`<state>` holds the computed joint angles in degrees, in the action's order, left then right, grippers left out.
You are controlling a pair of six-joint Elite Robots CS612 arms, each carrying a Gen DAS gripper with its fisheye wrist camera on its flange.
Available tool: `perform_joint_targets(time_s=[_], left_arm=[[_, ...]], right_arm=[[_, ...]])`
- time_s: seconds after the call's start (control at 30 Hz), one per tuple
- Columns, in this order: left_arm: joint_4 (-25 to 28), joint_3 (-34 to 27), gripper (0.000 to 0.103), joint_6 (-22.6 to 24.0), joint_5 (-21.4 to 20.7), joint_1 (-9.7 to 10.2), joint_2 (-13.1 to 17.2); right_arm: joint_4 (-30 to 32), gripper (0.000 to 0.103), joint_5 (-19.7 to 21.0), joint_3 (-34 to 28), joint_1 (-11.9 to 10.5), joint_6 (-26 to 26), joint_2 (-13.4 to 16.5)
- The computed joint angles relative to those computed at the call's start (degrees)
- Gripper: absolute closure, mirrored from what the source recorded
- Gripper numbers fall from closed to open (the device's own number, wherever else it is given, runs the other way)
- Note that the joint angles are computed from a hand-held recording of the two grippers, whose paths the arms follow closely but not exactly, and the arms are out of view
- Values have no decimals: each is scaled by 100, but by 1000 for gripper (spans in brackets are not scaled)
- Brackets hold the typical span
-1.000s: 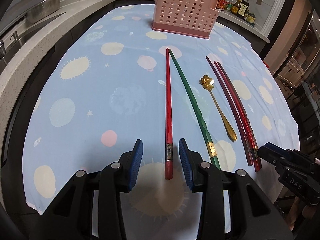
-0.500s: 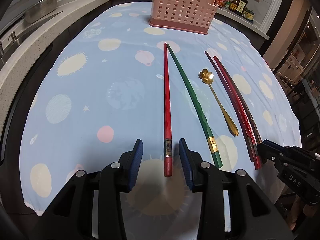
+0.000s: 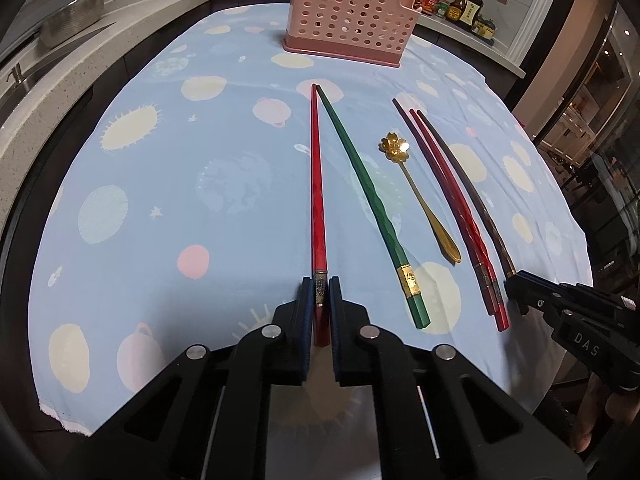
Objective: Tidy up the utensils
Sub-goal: 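Grasp a red chopstick with the left tool while the right tool grasps a dark-brown chopstick, then lift the red chopstick with the left tool while the right tool lifts the dark-brown one toward the holder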
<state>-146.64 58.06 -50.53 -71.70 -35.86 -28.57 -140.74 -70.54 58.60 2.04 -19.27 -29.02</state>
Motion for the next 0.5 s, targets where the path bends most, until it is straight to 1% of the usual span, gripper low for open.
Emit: perform_joint_targets(time_s=[0.27,0.5], left_arm=[[-144,138,96,-71,248,-26,-137],[-495,240,96,6,628,-37,-319]], right_arm=[[-321,96,193,112,-67,125,-104],[-693,96,567,57,-142,445,-194]])
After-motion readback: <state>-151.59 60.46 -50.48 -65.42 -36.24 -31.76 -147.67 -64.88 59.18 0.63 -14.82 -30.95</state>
